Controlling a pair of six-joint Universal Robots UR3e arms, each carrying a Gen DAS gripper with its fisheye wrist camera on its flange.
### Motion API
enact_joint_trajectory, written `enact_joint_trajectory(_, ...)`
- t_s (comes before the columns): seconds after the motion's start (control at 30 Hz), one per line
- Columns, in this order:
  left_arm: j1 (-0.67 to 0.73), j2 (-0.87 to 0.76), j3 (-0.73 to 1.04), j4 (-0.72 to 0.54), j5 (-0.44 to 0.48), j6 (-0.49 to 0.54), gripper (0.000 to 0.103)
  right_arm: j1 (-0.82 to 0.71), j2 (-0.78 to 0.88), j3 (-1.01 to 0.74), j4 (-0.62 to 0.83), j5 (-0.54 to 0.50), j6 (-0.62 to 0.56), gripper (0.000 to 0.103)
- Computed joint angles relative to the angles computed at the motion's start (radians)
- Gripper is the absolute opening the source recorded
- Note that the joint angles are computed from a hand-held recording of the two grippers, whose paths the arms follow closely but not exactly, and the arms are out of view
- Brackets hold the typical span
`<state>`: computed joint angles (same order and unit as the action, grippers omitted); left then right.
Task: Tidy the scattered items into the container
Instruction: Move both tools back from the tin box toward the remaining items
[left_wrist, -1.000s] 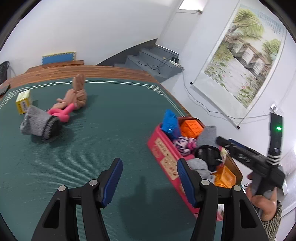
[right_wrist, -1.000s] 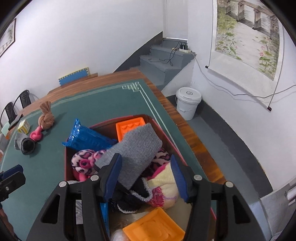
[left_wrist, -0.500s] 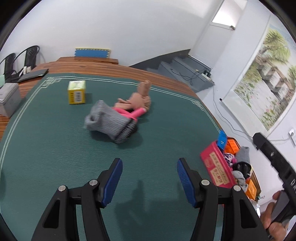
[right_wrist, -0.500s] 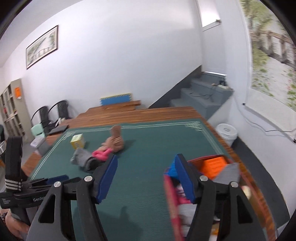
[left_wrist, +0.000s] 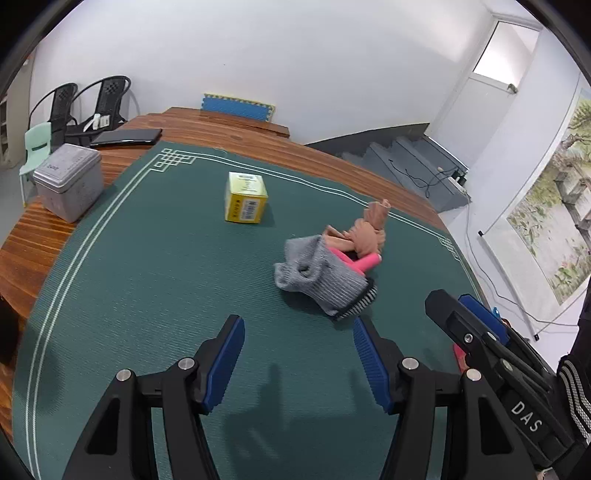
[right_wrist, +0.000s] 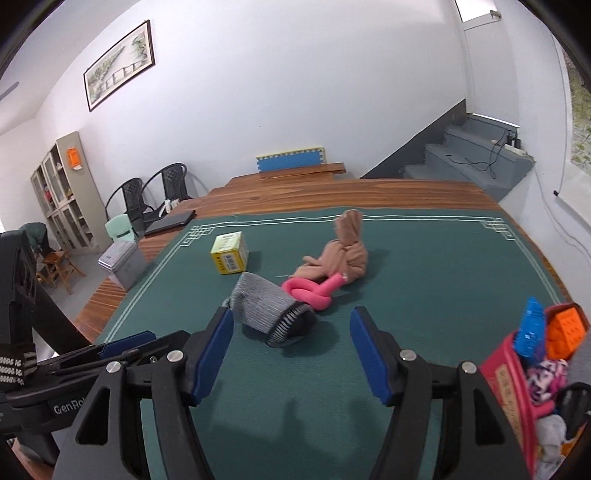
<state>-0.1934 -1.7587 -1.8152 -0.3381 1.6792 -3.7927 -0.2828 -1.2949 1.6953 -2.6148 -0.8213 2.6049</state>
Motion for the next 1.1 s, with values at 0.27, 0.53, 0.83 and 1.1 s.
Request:
enact_joint_trajectory(0.27,0.043,0.002,-0.035,0.012,0.0,-0.003,0.063,0.011,0.117,-0.046,-0.04,-0.032,0.017,0.071)
enact_joint_trajectory(0.53,0.118,0.069,-0.119,0.044,-0.001,-0.009,0.063,-0.003,0.163,-0.111,0.046,-0.001,-0.027,0.071)
enact_joint_trajectory(0.83,0.191,-0.124,0.113,-0.02,-0.005,0.075,0.063,0.013,0.198,-0.136,0.054,-0.008,-0.034,0.071)
enact_joint_trajectory(1.1,0.229,-0.49,0.594,-0.17,-0.077,0.118,0.069,-0.002,0.222,-0.14,-0.026,-0.004,0.043,0.072)
